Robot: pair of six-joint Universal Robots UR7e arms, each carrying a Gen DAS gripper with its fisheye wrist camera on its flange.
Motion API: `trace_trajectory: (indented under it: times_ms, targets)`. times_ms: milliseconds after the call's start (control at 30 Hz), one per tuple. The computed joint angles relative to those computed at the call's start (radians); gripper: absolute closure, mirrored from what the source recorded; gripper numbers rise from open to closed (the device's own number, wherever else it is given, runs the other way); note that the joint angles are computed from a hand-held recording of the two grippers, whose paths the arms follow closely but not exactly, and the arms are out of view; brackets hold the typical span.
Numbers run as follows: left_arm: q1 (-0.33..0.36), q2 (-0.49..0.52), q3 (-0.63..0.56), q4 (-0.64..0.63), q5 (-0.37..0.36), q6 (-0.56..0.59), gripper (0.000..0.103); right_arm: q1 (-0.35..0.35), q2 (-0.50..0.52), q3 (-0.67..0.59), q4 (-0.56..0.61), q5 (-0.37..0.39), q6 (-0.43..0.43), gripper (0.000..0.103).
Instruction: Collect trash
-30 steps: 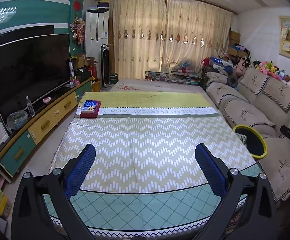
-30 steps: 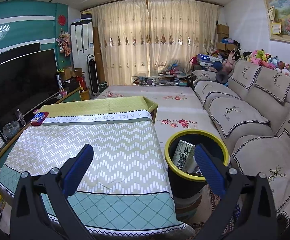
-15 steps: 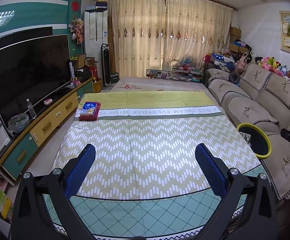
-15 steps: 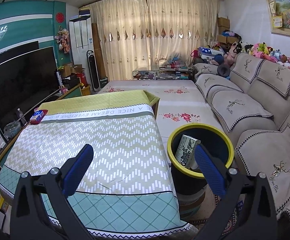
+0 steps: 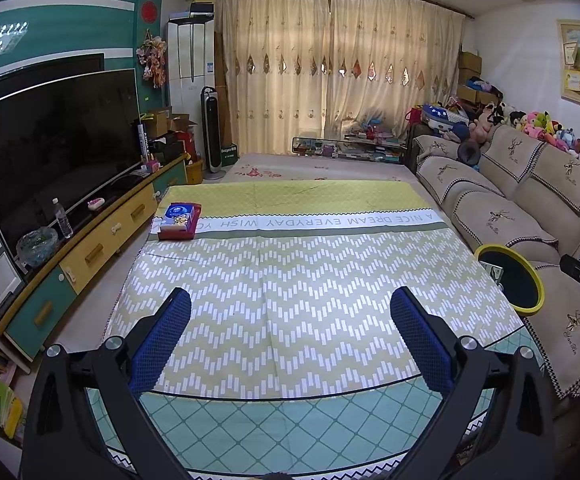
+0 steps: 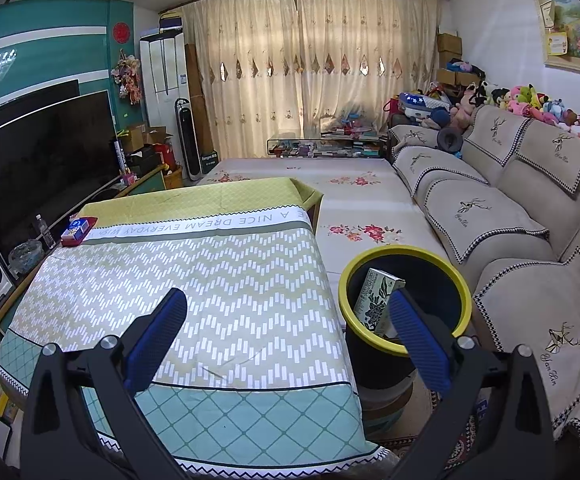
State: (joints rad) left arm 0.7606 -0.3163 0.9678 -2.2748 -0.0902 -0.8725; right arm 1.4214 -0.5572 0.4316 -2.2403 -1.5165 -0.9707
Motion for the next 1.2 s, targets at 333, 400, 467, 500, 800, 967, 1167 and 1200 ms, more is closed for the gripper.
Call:
trace_trajectory:
  times_ms: [333, 400, 467, 500, 800, 967, 1167, 1200]
  targets:
    - [0.0, -0.005, 0.005, 0.017, -0.002, -0.015, 0.005, -0.001, 0.003, -0.002, 0.006, 0.001, 0.004, 0.007]
    - [0.001, -0.005, 0.0, 0.037, -0.006, -0.032, 0.005, 0.0, 0.004, -0.005, 0.007, -0.001, 0.003, 0.007]
    - [0.002, -0.004, -0.002, 0.033, -0.013, -0.029, 0.005, 0.0, 0.004, -0.006, 0.008, 0.0, 0.002, 0.007]
    - [0.003, -0.004, -0.002, 0.031, -0.015, -0.025, 0.005, 0.0, 0.005, -0.008, 0.01, -0.001, 0.002, 0.007]
    - [0.008, -0.003, -0.013, 0.081, -0.021, -0.062, 0.005, 0.003, 0.002, 0.011, 0.007, -0.006, 0.003, 0.007]
    - [0.014, -0.003, -0.02, 0.114, -0.027, -0.086, 0.005, 0.005, 0.007, 0.002, 0.016, -0.01, 0.008, 0.007]
    - [0.014, -0.002, -0.021, 0.11, -0.028, -0.082, 0.005, 0.005, 0.011, -0.003, 0.023, -0.01, 0.009, 0.007]
    - [0.015, -0.001, -0.021, 0.108, -0.028, -0.082, 0.005, 0.005, 0.013, -0.005, 0.024, -0.011, 0.01, 0.007]
